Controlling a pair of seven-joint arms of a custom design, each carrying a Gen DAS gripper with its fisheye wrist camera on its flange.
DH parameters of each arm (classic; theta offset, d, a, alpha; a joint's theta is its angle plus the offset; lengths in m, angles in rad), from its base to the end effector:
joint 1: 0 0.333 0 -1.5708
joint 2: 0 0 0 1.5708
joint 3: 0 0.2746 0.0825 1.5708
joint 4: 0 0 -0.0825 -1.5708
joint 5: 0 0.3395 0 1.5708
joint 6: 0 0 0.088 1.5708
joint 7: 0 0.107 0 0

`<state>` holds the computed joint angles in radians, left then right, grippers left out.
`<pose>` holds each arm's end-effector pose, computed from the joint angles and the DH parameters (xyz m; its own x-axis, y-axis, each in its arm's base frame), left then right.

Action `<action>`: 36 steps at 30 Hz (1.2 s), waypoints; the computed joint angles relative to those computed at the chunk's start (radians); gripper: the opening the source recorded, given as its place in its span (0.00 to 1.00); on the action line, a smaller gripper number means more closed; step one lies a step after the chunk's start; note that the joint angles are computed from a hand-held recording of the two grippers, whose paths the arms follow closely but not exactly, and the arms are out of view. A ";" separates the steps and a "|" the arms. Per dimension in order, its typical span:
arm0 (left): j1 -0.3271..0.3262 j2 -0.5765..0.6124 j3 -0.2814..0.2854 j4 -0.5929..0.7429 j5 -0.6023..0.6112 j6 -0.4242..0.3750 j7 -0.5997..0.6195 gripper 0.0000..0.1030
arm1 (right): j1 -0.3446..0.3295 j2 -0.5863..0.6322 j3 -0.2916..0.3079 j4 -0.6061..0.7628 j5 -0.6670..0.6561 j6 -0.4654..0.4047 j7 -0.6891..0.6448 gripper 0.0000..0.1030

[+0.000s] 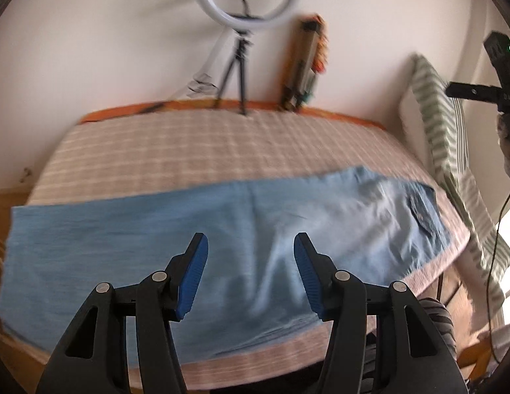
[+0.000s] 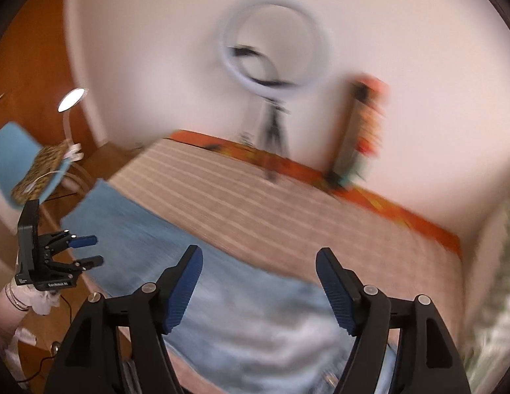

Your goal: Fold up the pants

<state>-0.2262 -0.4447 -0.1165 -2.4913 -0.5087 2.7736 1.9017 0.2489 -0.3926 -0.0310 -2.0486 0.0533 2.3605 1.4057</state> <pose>0.4114 -0.1283 0.5076 -0.3330 -0.9258 0.1787 -0.7266 0.1311 -0.6745 0.4426 0.0960 0.6470 0.3345 -0.9414 0.0421 -0.7081 -0.2806 -0.6479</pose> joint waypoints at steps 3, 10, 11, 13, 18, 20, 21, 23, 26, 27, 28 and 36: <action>-0.009 0.049 -0.032 0.016 0.014 -0.006 -0.026 0.52 | -0.061 -0.102 -0.061 -0.134 -0.007 0.018 0.004 0.73; 0.027 0.096 -0.095 0.004 0.136 0.003 -0.158 0.52 | -0.226 -0.173 -0.216 -0.373 -0.029 0.139 -0.024 0.74; 0.038 0.093 -0.102 -0.005 0.159 0.008 -0.184 0.52 | -0.241 -0.161 -0.232 -0.389 -0.025 0.161 -0.037 0.74; 0.059 0.083 -0.112 -0.019 0.204 0.016 -0.232 0.52 | -0.280 -0.128 -0.248 -0.418 -0.030 0.210 -0.057 0.74; 0.130 0.022 -0.137 -0.080 0.323 0.023 -0.351 0.52 | -0.270 -0.016 -0.333 -0.411 0.111 0.277 -0.162 0.76; 0.162 -0.003 -0.146 -0.105 0.370 0.020 -0.391 0.52 | -0.262 0.017 -0.358 -0.412 0.190 0.297 -0.225 0.79; 0.184 -0.015 -0.155 -0.120 0.398 0.022 -0.417 0.52 | -0.262 0.037 -0.360 -0.407 0.219 0.304 -0.247 0.80; 0.201 -0.023 -0.152 -0.137 0.426 0.021 -0.446 0.52 | -0.256 0.075 -0.366 -0.402 0.284 0.315 -0.301 0.80; 0.219 -0.022 -0.143 -0.160 0.450 0.022 -0.478 0.52 | -0.247 0.110 -0.372 -0.395 0.390 0.304 -0.387 0.80; 0.221 -0.019 -0.139 -0.169 0.457 0.027 -0.481 0.52 | -0.242 0.118 -0.375 -0.393 0.430 0.298 -0.420 0.80; 0.214 -0.018 -0.129 -0.176 0.455 0.032 -0.477 0.52 | -0.237 0.124 -0.375 -0.393 0.469 0.293 -0.455 0.80; 0.183 0.019 -0.112 -0.191 0.436 0.059 -0.457 0.52 | -0.291 0.105 -0.258 -0.415 0.479 0.257 -0.502 0.11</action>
